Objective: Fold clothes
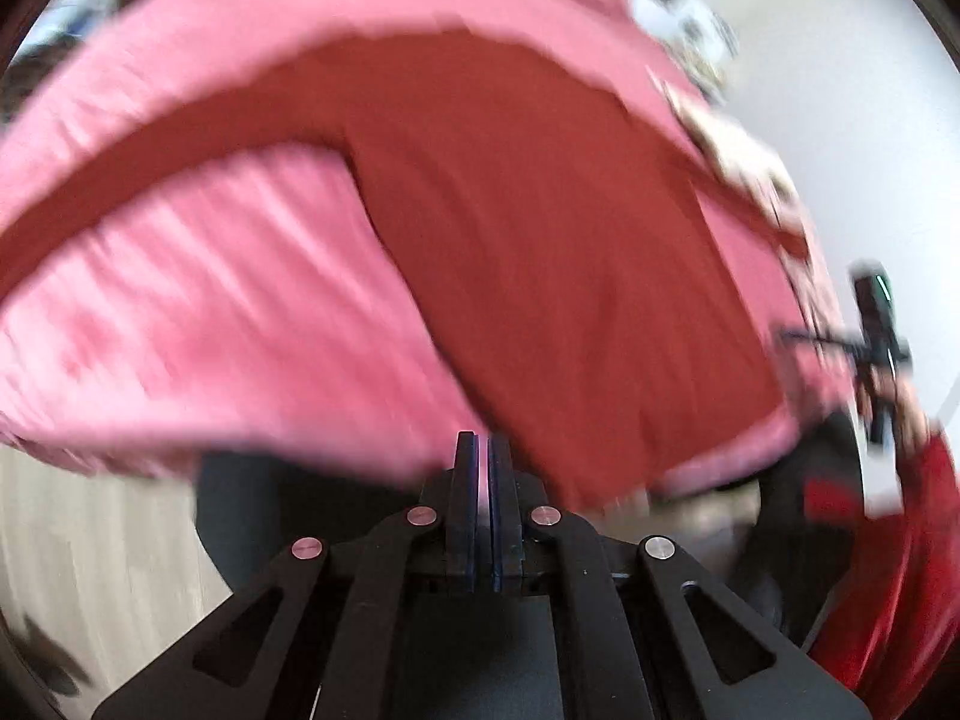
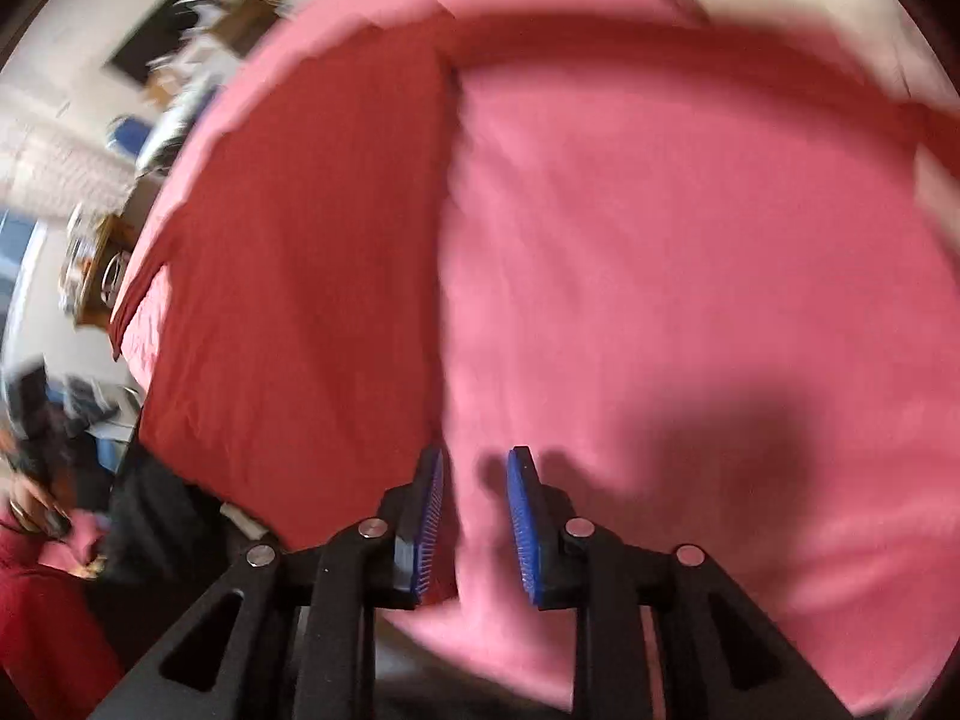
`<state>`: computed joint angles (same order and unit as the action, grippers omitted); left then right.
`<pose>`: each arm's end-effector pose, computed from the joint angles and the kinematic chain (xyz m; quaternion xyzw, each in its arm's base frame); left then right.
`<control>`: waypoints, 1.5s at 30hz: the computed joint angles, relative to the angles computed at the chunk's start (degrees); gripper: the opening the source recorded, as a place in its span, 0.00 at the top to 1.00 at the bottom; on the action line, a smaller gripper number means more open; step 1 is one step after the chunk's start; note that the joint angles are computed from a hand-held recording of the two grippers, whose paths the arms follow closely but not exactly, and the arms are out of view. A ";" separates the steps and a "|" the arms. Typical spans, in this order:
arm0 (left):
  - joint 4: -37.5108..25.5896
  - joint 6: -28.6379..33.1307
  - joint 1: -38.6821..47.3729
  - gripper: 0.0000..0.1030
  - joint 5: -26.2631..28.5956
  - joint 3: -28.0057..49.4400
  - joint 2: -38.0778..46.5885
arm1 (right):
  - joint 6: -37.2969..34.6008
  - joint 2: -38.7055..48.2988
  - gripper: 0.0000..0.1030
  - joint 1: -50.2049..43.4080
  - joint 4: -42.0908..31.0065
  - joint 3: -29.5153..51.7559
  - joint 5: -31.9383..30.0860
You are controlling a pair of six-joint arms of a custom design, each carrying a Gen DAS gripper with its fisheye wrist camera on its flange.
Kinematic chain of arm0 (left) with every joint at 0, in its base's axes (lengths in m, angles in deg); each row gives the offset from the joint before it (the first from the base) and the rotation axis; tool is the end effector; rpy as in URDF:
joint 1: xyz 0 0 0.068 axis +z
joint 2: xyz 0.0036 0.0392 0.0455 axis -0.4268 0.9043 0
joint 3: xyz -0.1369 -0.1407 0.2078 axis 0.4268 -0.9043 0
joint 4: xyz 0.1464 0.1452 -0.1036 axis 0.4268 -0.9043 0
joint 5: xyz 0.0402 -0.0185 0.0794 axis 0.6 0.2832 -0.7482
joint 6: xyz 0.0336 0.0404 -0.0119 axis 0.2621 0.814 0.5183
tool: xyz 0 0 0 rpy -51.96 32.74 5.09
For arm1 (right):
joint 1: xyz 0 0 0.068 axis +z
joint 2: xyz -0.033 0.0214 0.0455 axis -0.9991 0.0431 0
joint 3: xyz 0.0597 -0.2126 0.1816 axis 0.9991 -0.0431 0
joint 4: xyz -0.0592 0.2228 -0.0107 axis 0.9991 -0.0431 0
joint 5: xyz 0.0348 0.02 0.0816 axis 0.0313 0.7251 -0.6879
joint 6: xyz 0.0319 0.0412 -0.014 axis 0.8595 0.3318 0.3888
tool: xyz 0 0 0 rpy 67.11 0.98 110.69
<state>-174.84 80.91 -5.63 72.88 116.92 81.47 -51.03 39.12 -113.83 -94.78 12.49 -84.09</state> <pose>0.3859 0.1165 0.2521 0.3031 0.9042 -0.2685 0.1360 0.1785 -0.0706 0.1764 0.1587 0.9523 0.1861 0.1827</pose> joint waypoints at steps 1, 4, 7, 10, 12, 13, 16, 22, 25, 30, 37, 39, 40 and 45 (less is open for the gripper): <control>2.66 -4.13 -1.15 0.90 3.26 -0.82 -0.85 | 1.69 -0.63 0.74 3.15 2.42 0.87 0.25; 20.24 -16.51 -6.31 0.62 8.38 -16.01 -7.94 | 7.59 4.63 0.74 15.55 14.29 2.55 1.25; 35.84 -23.85 -13.19 0.58 7.40 -30.67 -12.17 | 9.94 12.63 0.74 23.49 21.01 3.31 7.14; 47.18 -25.27 -19.86 0.58 -0.55 -39.79 -13.25 | 12.65 20.42 0.74 29.28 25.82 4.38 11.97; 53.73 -22.89 -22.44 0.58 -3.27 -45.36 -14.79 | 15.38 17.34 0.74 25.67 30.31 -0.12 6.45; 57.49 -21.36 -23.03 0.58 -3.15 -48.50 -16.13 | 16.74 15.49 0.74 22.96 31.31 -1.97 2.51; 61.02 -22.56 -22.99 0.58 0.41 -49.37 -15.92 | 18.82 7.22 0.74 9.00 35.22 -9.50 -7.05; 62.74 -31.24 -21.93 0.54 5.48 -44.60 -11.36 | 18.01 4.32 0.74 -25.96 20.78 -0.25 -8.37; 66.07 -30.96 -21.02 0.53 6.72 -45.37 -8.86 | 17.54 9.80 0.74 -37.68 15.50 10.97 -4.68; 76.11 -29.55 -21.40 0.37 7.17 -52.18 -9.51 | 16.43 19.40 0.73 -46.06 11.79 23.33 -2.39; 78.42 -26.30 -23.73 0.22 6.02 -54.60 -10.30 | 12.07 24.87 0.73 -48.21 11.57 27.75 1.37; 77.37 -27.77 -23.88 0.22 7.52 -52.92 -9.06 | 9.25 28.28 0.73 -50.99 7.96 31.48 -2.45; 76.92 -27.82 -23.74 0.22 7.82 -52.54 -8.89 | 7.49 30.45 0.73 -52.10 5.41 33.83 -4.58; 76.28 -27.45 -23.54 0.22 7.74 -52.91 -9.59 | 7.50 33.61 0.87 -50.73 8.22 34.43 -8.64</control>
